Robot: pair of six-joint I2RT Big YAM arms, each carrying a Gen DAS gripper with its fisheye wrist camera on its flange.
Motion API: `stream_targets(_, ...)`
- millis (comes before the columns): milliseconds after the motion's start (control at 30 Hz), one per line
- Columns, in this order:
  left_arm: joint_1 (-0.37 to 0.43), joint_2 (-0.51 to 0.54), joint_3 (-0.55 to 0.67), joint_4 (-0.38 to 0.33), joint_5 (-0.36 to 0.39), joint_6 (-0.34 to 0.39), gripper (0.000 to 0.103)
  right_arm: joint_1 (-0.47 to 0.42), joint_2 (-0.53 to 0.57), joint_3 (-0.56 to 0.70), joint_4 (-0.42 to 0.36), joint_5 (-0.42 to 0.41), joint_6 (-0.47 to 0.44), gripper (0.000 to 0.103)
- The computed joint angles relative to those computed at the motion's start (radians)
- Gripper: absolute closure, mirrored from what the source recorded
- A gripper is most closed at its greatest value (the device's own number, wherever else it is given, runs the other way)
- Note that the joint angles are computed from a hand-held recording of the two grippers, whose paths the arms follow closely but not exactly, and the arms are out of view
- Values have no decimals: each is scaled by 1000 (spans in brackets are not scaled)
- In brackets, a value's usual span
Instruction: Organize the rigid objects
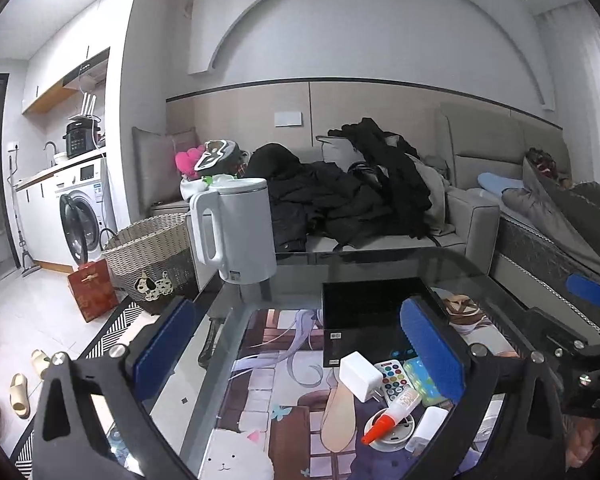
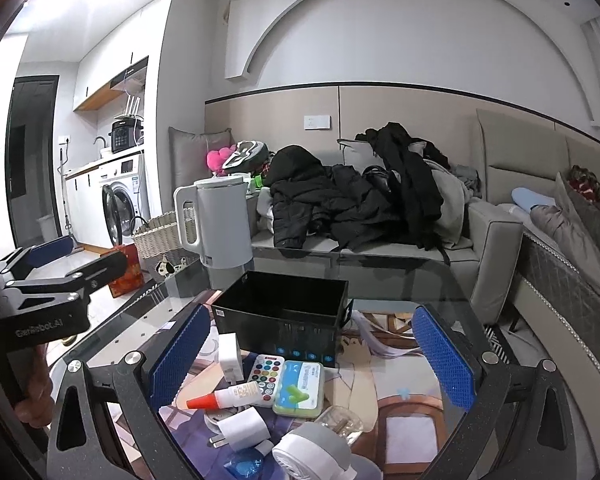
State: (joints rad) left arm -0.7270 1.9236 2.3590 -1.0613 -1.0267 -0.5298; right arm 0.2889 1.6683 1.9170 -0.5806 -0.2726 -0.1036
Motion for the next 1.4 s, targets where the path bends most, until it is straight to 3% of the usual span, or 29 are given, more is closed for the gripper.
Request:
stream_targets(267,3,12,20,-39,1,-34,0,5,-23,-21,11,-29,-26,0)
stream_targets(400,12,28,50,-93,18,-86,0,7,-17,-11,1,-17,-15,0)
stream_targets(600,11,6,12,-64,28,-79,0,6,-9,5,-13,-17,-10,0)
stream_targets(733,16,15,30,-105,39,-121,0,1,4,30,-48,-32,-3,0)
stream_targets(867,13,8,19,-80,37,-103,0,-5,22,64,-82,-54,2,0)
stream_targets(1233,13,-7,2,-64,40,-94,0,-6,15,50,-44,-41,-14,0)
stream_targets(1400,14,-12,1,-72,50,-99,0,-11,25,75,-64,-34,-24,0)
